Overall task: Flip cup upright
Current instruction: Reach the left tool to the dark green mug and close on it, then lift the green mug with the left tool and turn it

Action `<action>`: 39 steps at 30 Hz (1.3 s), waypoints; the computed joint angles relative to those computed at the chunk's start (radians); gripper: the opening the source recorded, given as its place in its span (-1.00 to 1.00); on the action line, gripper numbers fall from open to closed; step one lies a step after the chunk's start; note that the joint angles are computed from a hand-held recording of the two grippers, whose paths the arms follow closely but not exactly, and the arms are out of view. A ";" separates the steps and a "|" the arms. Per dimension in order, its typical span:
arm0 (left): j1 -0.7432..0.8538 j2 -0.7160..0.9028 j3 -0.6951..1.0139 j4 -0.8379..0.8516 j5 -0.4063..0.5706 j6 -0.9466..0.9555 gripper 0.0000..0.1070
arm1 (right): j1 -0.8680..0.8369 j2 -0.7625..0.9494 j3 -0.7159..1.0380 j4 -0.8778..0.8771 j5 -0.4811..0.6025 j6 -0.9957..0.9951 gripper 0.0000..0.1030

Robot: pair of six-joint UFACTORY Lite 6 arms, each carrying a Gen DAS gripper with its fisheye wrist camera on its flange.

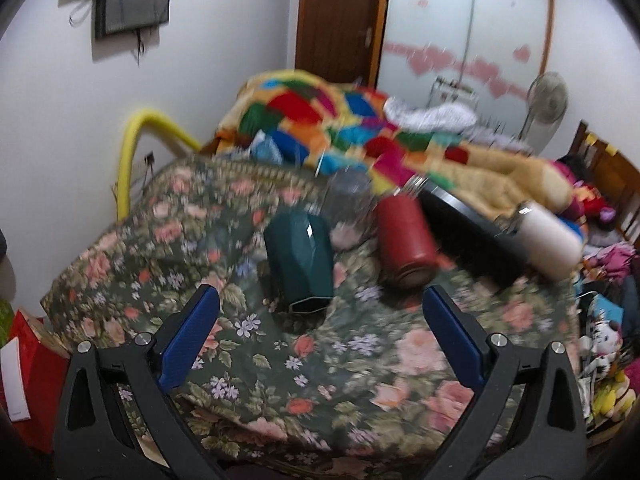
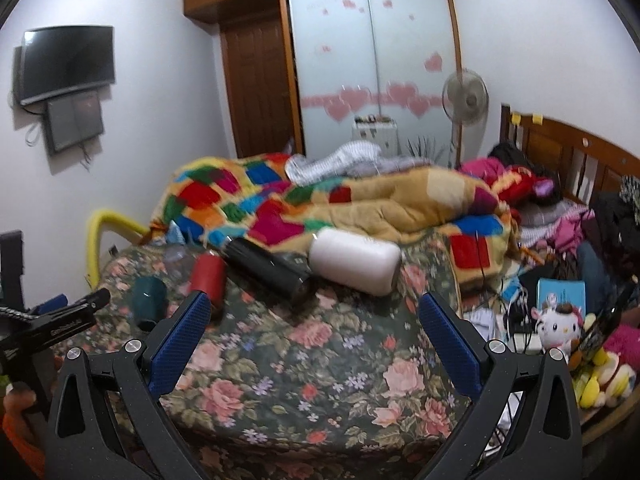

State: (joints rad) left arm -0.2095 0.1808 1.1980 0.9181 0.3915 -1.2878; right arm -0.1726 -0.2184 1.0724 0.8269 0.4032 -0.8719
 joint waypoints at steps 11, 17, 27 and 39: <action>0.104 0.483 0.435 -0.311 0.012 0.355 0.59 | 0.042 0.260 0.140 -0.147 -0.039 0.152 1.00; 0.110 0.635 0.601 -0.326 0.063 0.386 0.45 | 0.051 0.322 0.182 -0.174 -0.031 0.180 1.00; 0.150 0.724 0.704 -0.449 0.061 0.499 0.33 | 0.054 0.350 0.197 -0.190 -0.035 0.184 1.00; 0.123 0.455 0.341 -0.462 -0.050 0.492 0.31 | 0.070 0.258 0.146 -0.182 -0.038 0.154 1.00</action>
State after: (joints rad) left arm -0.0865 0.6358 1.5389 0.4565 0.3411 -0.7954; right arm -0.1031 0.0393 1.2180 0.6448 0.3652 -0.7178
